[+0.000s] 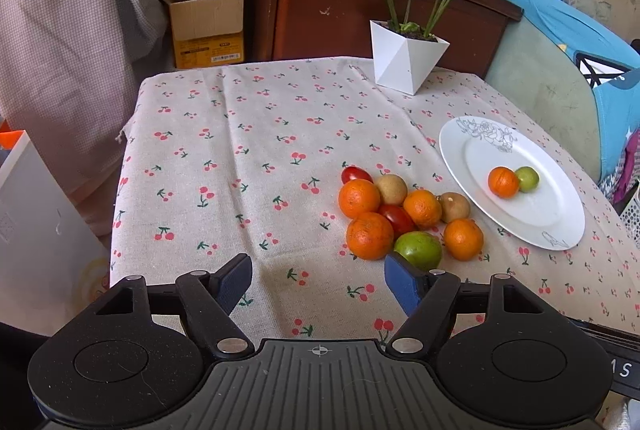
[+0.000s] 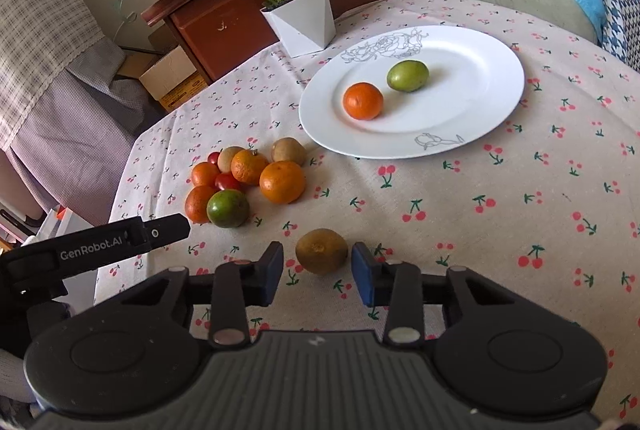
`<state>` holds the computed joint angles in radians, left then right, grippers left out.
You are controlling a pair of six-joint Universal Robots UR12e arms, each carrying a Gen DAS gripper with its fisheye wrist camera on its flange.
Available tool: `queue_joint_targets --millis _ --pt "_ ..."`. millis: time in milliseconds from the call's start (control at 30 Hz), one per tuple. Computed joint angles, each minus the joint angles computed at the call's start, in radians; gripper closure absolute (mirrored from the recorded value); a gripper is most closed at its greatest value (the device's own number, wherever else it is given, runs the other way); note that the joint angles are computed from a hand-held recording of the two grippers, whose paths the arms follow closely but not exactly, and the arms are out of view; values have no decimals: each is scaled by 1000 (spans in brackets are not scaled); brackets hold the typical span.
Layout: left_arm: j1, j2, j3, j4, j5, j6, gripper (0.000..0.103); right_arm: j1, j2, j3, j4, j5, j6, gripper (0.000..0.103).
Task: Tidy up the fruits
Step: 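Grasp a brown kiwi with the right tool, then grasp a green lime with the left tool while the right tool holds the kiwi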
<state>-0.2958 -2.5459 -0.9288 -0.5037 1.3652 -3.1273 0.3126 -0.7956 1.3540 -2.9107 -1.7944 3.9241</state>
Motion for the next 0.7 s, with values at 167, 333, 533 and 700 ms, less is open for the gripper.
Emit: queue_joint_targets --millis 167,333,533,700 --pt "-3 3 -14 17 -37 35 35 2 2 -1 0 -14 -3 74" --pt "-10 -2 -15 24 -64 57 46 -1 -5 12 -14 -25 39 74" --pt "-16 -19 5 24 -98 46 59 -6 -15 27 -19 -36 90 74" --pt "-25 -33 23 33 -87 31 60 -8 -17 32 -23 -34 109 74"
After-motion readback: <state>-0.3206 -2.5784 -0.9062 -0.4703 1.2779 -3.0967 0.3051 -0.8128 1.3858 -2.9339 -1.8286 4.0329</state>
